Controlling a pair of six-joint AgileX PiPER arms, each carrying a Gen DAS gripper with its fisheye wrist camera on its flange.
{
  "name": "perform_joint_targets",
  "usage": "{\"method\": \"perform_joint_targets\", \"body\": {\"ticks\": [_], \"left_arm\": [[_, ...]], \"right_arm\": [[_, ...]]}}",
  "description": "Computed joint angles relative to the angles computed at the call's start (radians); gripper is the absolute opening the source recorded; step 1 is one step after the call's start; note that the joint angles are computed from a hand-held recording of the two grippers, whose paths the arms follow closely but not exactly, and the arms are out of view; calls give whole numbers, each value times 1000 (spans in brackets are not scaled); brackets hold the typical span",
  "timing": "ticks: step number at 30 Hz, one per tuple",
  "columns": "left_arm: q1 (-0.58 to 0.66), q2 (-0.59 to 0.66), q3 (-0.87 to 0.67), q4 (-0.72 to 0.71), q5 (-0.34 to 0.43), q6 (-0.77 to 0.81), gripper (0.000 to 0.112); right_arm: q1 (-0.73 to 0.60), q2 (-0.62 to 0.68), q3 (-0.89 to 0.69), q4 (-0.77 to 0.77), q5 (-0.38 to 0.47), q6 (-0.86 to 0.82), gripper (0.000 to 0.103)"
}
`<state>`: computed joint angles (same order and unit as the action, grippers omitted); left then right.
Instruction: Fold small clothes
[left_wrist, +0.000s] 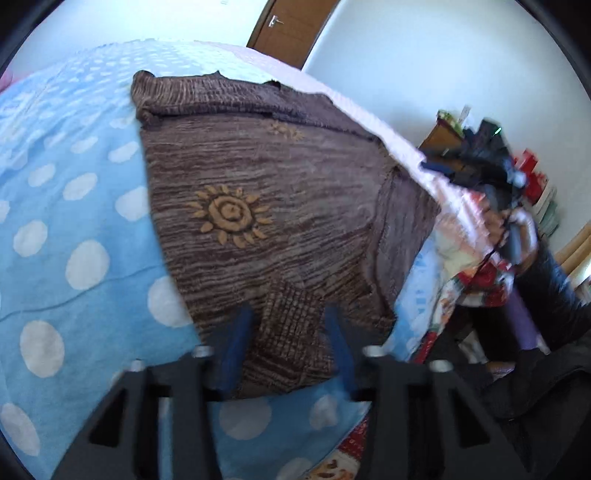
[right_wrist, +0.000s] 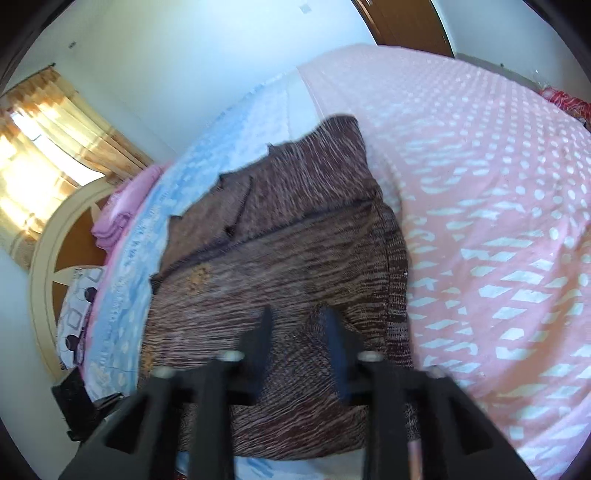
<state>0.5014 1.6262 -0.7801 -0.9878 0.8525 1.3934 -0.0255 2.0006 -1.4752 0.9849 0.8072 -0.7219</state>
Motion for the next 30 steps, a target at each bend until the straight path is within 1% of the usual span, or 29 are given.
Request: {"method": "perform_joint_targets", "body": {"ticks": [1,2,5,8,9,11,12,15,16,19,23,25,26,28,29,30], "left_arm": [[-16,-10,9,10,-38,-1,12],[-20,-19,16,14,-54,2,11],[-13,-32,32,7,-55,18,11],[-13,-19,34,3,-59,22,10],[-13,-19,33,1,-58,23,13],[-25,-14,26,2,-64,11,13],[-29,-12,25,-1,-68,8,13],[-43,-15,30,-14,-82,5,12],[-45,-17,32,-16,-86,4,12],[-48,-21,41,-26,-94,12,12],[-46,-10,19,5,-75,-22,13],[-47,-7,11,16,-70,-31,13],[-47,-8,12,17,-71,-30,13],[-49,-13,24,-1,-81,-12,13],[-49,-19,35,-14,-88,7,12],[-48,-30,48,-30,-92,32,9]], "right_arm": [[-8,-19,22,22,-7,-25,49],[-10,-28,28,24,-8,-28,49],[-22,-57,62,31,-19,-56,49],[-23,-90,100,10,-52,-74,49],[-19,-103,113,-13,-72,-77,49],[-12,-117,123,-73,-101,-66,49],[8,-129,127,-144,-130,-46,49],[50,-142,136,-255,-179,-46,49],[79,-144,136,-318,-205,-26,49],[145,-113,112,-463,-259,25,49],[194,-9,5,-576,-227,82,49],[214,34,-35,-595,-195,58,49],[228,45,-34,-631,-201,60,49],[247,23,16,-656,-265,44,49],[251,18,21,-668,-263,48,39],[254,6,27,-684,-254,61,18]]}}
